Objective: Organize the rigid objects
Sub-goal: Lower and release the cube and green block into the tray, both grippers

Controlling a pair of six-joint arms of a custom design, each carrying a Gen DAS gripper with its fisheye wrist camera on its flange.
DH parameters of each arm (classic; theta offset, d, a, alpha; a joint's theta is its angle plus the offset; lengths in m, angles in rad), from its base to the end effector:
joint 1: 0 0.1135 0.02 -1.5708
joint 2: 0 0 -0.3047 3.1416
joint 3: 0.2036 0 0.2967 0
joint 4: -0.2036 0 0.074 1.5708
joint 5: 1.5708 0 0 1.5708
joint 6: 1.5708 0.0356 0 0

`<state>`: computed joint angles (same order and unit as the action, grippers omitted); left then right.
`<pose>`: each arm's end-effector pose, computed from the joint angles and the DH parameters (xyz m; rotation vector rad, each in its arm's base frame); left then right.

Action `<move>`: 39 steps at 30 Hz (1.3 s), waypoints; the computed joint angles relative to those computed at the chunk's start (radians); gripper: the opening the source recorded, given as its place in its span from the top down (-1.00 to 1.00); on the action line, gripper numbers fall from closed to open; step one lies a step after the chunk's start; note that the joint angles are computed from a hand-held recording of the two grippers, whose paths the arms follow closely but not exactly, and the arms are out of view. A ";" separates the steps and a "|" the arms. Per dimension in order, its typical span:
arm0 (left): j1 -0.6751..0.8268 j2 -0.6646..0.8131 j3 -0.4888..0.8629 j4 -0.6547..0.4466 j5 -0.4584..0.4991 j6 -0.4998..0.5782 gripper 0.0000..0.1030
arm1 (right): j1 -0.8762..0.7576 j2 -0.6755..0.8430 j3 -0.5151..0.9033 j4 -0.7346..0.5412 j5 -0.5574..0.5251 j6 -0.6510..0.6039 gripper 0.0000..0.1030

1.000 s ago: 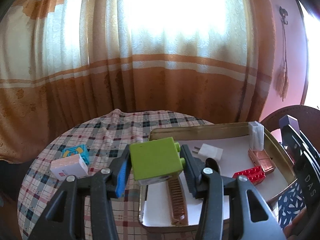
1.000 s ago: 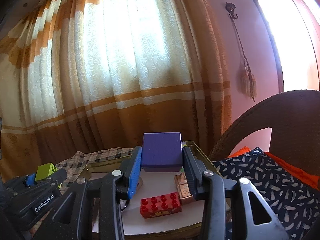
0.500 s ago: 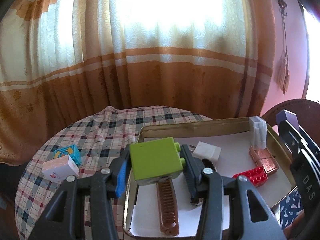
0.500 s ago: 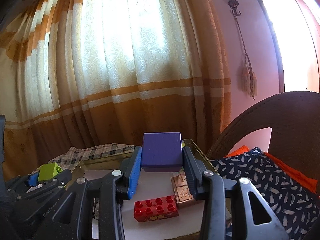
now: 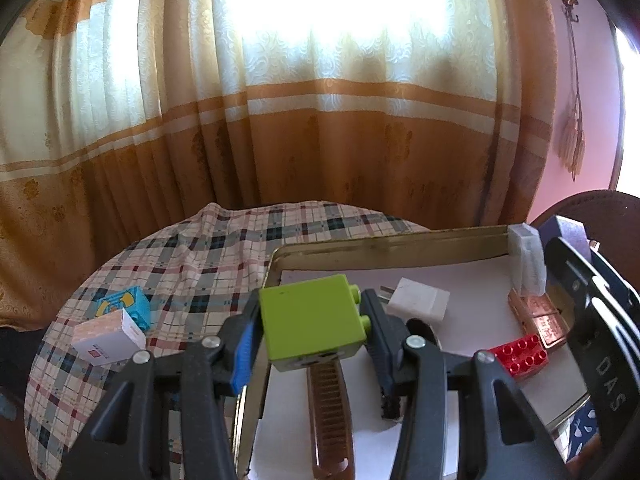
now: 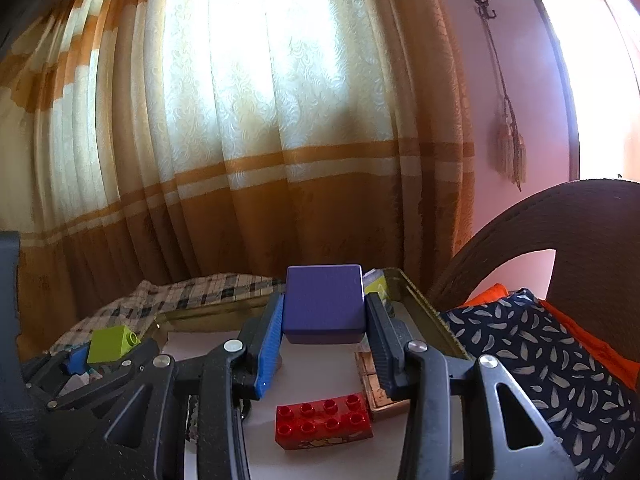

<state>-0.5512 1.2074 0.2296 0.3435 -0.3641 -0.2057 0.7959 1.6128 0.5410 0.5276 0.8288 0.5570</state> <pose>0.1857 -0.0993 0.1273 0.1723 2.1510 -0.0340 0.2345 0.2020 0.1407 0.2377 1.9135 0.0185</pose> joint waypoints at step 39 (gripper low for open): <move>0.108 0.017 -0.121 0.181 0.007 -0.106 -0.99 | 0.077 0.067 -0.003 0.159 0.173 -0.072 -0.64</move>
